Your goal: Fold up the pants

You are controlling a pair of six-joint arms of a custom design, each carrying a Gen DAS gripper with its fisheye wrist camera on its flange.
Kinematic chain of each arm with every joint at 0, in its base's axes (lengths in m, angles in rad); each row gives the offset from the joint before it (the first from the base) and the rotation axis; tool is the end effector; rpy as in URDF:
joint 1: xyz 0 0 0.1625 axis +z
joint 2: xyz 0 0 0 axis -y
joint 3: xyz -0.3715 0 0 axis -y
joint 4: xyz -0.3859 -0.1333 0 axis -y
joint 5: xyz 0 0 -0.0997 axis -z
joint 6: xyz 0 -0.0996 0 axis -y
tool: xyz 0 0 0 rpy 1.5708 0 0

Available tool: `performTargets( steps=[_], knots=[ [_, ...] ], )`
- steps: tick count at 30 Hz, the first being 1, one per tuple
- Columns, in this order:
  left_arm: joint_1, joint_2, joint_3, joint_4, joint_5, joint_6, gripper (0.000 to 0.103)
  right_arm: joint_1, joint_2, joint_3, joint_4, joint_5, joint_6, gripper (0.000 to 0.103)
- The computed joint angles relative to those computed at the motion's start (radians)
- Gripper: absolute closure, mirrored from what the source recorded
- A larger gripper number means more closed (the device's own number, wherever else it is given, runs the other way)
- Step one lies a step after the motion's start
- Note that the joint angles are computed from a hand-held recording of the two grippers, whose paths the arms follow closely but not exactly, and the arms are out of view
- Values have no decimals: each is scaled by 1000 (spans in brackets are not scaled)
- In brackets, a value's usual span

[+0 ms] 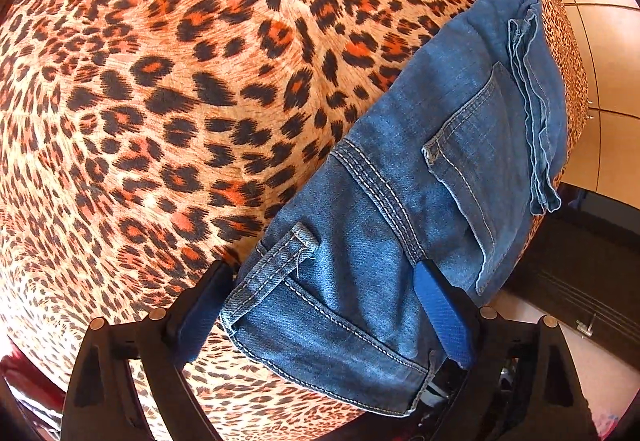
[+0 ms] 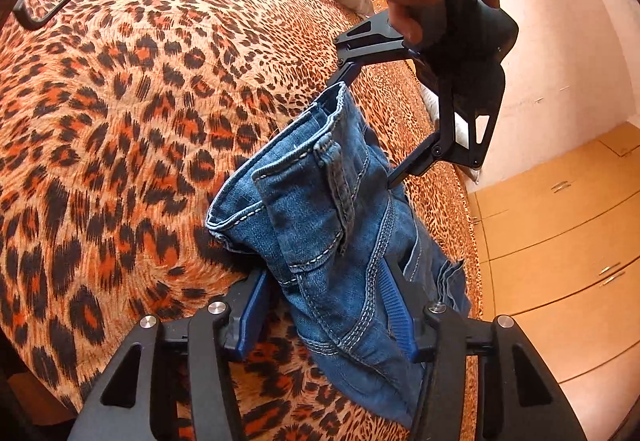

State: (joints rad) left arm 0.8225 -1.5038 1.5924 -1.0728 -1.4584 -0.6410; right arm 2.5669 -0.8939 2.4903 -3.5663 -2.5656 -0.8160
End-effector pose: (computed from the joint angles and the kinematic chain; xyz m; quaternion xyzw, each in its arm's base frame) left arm -0.1918 -0.4189 0.3614 0.0675 0.9535 0.1873 0.2261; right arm 0.3089 -0.1407 0.0551 0.6196 -0.6058 0.2156 0.4501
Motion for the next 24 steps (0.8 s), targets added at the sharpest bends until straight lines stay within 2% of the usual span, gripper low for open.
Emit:
performTargets(
  steps=[1,2,3,4,10,15,20,24],
  knots=[
    [-19,-12,13,-4,12,-16,29,0,-18,-1,54,-1,22,81],
    [-26,-30,16,-6,11,-27,45,-4,-55,3,102,11,49,84],
    [-29,-47,24,-21,-19,-47,65,-14,-108,7,157,29,85,86],
    [-14,-71,32,-49,-62,-71,72,-16,-156,10,208,41,126,87],
    [-26,-196,106,-235,-153,-208,82,-29,-416,3,470,93,283,90],
    [-73,-203,120,-412,-161,-315,82,-139,-599,-34,601,203,336,91],
    [-120,-55,27,-533,-128,-358,82,-347,-777,-92,729,388,393,91],
    [-143,156,-73,-608,-126,-337,82,-587,-939,-145,907,592,504,91]
  ],
)
